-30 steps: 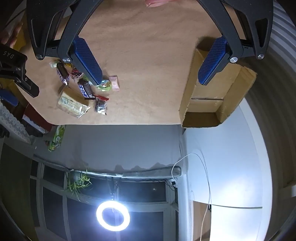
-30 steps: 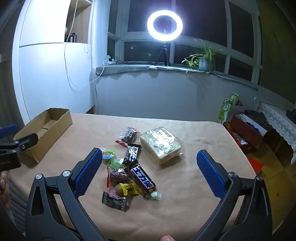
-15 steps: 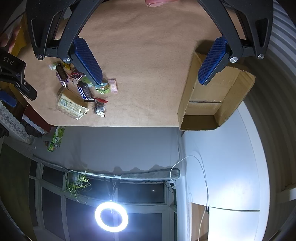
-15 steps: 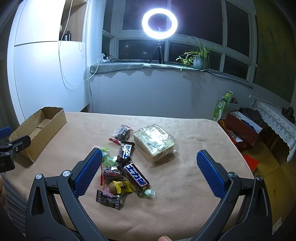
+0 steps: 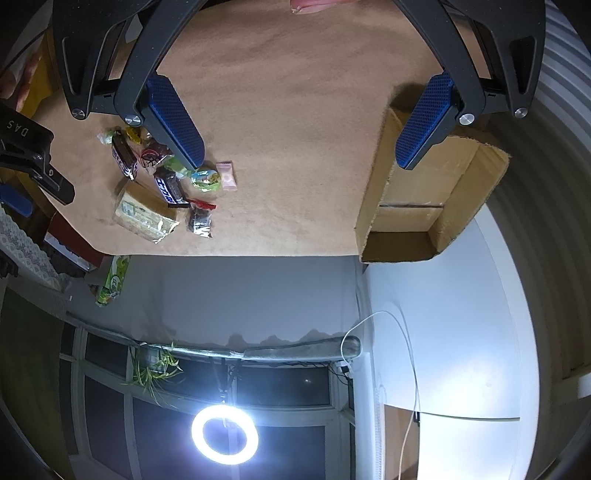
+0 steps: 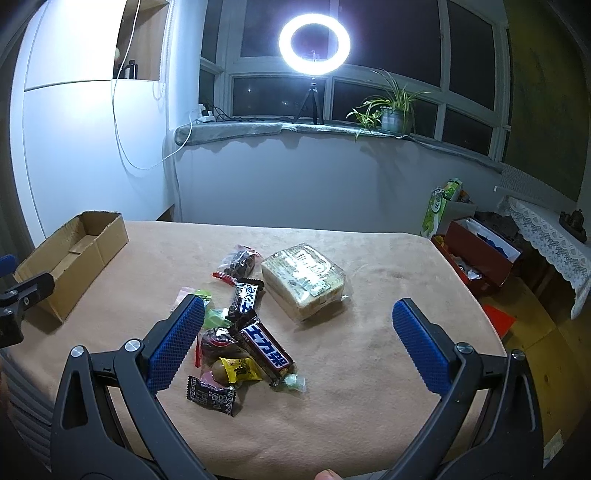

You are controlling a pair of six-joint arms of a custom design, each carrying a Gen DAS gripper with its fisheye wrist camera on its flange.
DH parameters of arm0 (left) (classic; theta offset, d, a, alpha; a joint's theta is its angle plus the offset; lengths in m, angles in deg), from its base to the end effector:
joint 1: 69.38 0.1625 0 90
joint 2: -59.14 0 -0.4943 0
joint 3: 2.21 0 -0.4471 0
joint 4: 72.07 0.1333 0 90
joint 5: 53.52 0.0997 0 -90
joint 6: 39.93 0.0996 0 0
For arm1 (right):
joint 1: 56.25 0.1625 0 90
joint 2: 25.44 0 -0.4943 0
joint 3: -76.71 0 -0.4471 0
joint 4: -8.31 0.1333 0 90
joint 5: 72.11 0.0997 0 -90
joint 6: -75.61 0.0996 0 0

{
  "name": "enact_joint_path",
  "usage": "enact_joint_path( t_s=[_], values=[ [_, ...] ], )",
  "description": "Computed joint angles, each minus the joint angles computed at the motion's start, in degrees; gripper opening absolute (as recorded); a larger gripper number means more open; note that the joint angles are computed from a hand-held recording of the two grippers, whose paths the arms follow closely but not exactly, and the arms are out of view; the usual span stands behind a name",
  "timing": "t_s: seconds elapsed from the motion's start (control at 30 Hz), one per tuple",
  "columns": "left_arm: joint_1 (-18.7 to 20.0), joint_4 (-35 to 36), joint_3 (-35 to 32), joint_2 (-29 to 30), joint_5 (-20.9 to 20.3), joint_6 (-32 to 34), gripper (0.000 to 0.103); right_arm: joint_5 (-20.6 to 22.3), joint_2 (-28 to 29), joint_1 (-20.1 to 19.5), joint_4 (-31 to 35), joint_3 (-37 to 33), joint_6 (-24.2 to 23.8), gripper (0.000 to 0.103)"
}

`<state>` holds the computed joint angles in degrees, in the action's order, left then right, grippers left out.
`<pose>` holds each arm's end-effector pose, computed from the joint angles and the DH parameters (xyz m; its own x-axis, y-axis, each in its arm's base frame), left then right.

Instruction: Organize snacks

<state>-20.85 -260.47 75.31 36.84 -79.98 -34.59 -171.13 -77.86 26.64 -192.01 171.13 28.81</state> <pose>-0.3733 -0.7583 0.0187 -0.6914 -0.1124 -0.7137 0.5496 0.5593 -0.6206 0.0225 -0.7707 0.3114 -0.6919 -0.0846 0.7170 -0.6700 0.4454 -0.5939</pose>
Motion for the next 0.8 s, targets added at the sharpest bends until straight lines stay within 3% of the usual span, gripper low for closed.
enact_joint_path(
  t_s=[0.8],
  values=[
    [0.00,0.67,0.99,-0.66,-0.32,-0.62,0.103,-0.91,0.29,0.29,-1.74,0.69,-0.03,0.103]
  ],
)
